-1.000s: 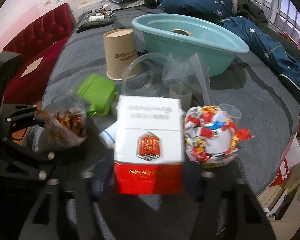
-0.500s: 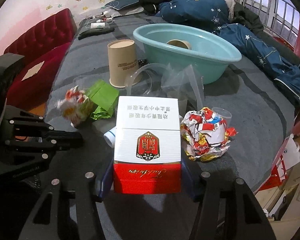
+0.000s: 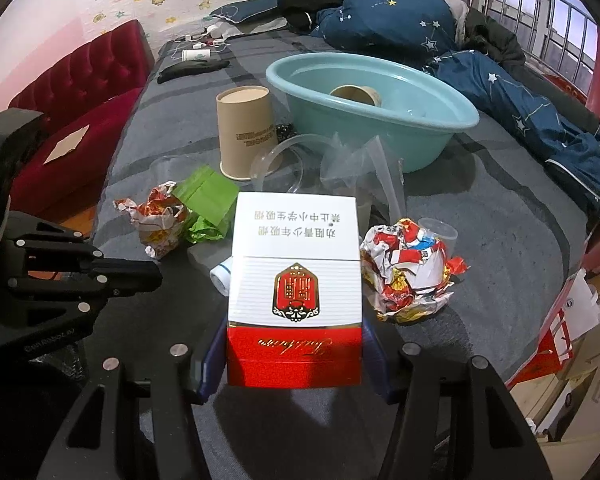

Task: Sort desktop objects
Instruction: 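Grasp the crumpled candy wrapper with the left gripper while the right gripper grasps the cigarette box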

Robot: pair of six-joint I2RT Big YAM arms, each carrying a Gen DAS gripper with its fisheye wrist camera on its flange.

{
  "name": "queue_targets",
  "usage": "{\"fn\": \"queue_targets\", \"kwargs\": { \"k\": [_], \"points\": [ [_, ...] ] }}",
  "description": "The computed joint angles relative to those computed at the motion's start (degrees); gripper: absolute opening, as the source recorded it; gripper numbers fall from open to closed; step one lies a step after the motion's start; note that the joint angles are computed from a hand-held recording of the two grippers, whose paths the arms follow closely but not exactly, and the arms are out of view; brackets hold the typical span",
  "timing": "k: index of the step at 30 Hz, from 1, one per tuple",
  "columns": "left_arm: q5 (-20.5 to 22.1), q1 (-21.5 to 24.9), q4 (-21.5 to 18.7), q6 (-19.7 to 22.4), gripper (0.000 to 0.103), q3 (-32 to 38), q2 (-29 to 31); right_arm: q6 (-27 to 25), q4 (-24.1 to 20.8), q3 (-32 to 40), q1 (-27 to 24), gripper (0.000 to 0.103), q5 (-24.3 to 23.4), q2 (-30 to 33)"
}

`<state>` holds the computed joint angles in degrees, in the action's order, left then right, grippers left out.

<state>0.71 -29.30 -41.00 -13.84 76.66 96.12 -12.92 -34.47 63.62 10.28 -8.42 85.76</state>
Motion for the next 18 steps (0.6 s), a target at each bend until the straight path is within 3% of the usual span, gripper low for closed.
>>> {"fn": "queue_targets", "kwargs": {
  "k": [5, 8, 10, 12, 13, 18],
  "points": [
    [-0.7, 0.6, -0.9, -0.8, 0.007, -3.0, -3.5, 0.6, -0.1, 0.0, -0.2, 0.062, -0.2, 0.2],
    [-1.7, 0.6, -0.5, -1.3, 0.034, -3.5, -4.0, 0.9, -0.3, 0.2, -0.4, 0.062, -0.4, 0.4],
    [-2.7, 0.6, 0.0, -1.4, 0.078, -3.9, -4.5, 1.0, -0.1, 0.2, -0.4, 0.062, -0.4, 0.4],
    [-1.9, 1.0, 1.2, -1.7, 0.098, -4.6, -5.0, 0.9, -0.1, 0.3, -0.5, 0.062, -0.4, 0.6],
    [-1.6, 1.3, 1.3, -2.0, 0.103, -4.8, -5.1, 1.0, -0.1, 0.3, -0.5, 0.062, -0.4, 0.6],
    [-5.4, 1.1, 3.5, -2.4, 0.103, -3.7, -2.6, 1.4, 0.0, 0.4, -0.7, 0.062, -0.7, 0.8]
  ]
}}
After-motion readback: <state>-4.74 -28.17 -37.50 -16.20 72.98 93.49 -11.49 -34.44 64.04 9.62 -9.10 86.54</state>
